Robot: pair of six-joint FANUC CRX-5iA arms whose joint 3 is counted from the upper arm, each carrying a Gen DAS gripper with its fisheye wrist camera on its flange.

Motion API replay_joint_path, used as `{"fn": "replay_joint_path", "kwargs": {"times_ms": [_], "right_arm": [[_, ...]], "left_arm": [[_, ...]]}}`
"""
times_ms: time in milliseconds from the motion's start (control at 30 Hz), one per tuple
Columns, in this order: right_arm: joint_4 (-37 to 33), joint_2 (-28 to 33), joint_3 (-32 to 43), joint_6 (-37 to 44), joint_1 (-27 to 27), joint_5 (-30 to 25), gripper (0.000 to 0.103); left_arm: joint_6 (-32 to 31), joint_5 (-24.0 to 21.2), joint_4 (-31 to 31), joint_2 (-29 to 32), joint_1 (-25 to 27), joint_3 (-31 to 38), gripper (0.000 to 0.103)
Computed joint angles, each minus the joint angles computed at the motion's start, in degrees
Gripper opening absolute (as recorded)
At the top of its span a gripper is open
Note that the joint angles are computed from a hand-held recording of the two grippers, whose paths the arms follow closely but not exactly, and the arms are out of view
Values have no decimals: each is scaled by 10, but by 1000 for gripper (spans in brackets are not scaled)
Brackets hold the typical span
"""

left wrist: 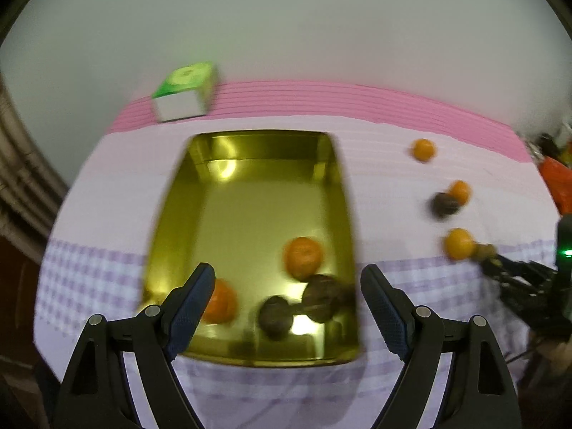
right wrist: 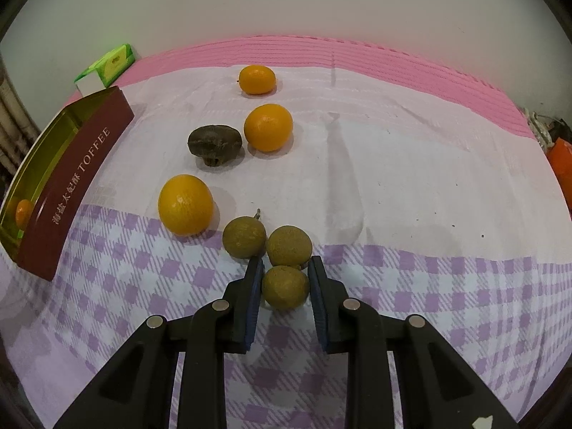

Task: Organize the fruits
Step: 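Grasp a large yellow orange with the left gripper while the right holds its green fruit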

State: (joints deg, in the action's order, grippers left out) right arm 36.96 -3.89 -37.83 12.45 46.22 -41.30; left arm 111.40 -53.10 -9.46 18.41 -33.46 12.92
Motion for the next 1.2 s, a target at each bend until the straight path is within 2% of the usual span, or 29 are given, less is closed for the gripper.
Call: {"fn": "replay_joint_path", "kwargs": {"times_ms": [167,400,633,767,933,1067,1200], "right_arm": [[1,-8,-7,9,-6,-8,23],[-5,-41,-35,12,-27,-19,23],[-7,-54,-46,3,-43,-8,24],[-9,-56,-47,3,-44,-4,24],[-25,-64,-50,12,-55,15,24],[-29,-63,-49,16,-59,23,24],[-29,-63,-50,16,-60,26,24]], "left_arm": [[-47,-9,76,51,-16,46,84],[-75,-58,155,134,-30,132,84],[-44,-117,183,211,-41,238,84],[-12,-167,190,261,-45,311,82],[7,-230,180,317,-52,400,68],[13,-244,194,344,-52,431,63],[13,-254,193,362,-54,456,51]]}}
